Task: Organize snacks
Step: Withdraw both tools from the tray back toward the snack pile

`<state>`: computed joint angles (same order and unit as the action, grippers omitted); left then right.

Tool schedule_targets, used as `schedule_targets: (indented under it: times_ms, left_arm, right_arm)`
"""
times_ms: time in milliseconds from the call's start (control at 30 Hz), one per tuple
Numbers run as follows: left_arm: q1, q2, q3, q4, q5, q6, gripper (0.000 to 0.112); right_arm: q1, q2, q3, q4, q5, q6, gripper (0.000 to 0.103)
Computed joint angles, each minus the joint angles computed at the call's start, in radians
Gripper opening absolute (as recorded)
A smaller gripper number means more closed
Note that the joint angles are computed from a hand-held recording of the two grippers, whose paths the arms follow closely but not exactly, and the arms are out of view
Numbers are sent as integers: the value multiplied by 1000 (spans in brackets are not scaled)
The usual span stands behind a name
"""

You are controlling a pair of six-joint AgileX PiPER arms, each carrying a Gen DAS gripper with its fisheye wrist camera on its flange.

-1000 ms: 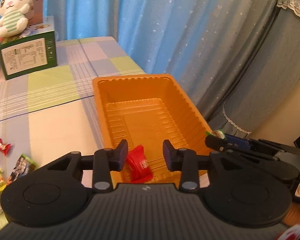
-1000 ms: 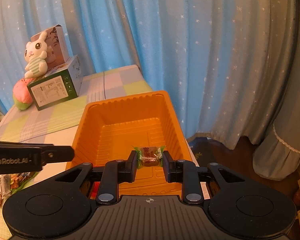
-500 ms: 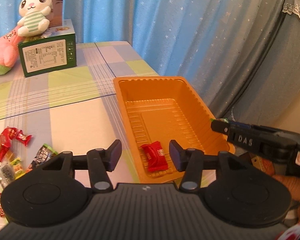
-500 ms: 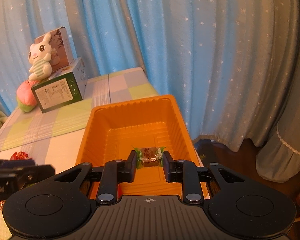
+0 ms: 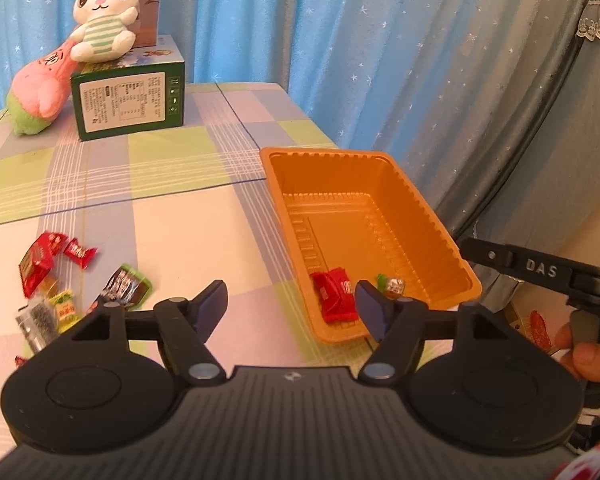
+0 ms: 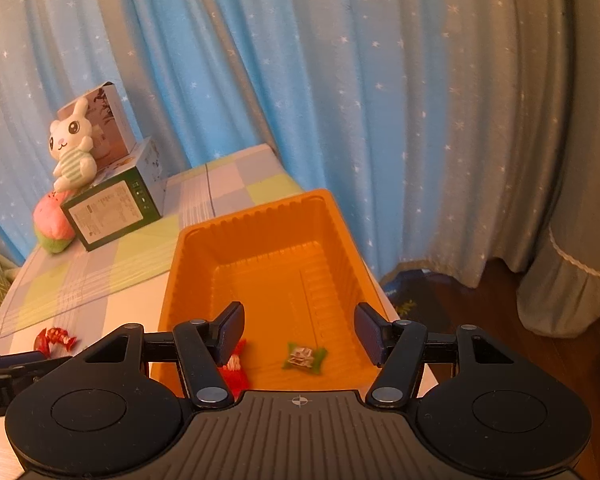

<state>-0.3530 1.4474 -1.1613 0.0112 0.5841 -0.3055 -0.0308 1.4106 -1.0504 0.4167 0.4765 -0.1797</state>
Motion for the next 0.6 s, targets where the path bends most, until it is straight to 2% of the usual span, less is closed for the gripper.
schedule_targets:
  times_ms: [233,467,600]
  left_arm:
    - [-11,-99,76,61,27,-49,69]
    - [9,-230,171,98,59,-78,69]
    - [28,-310,220,119,85,-91,70]
  right_arm:
    - [63,-125,68,-154,60,151,61]
    - [220,-225,107,-357,125,365,62]
    - [334,-263,120,-478,151,503,70]
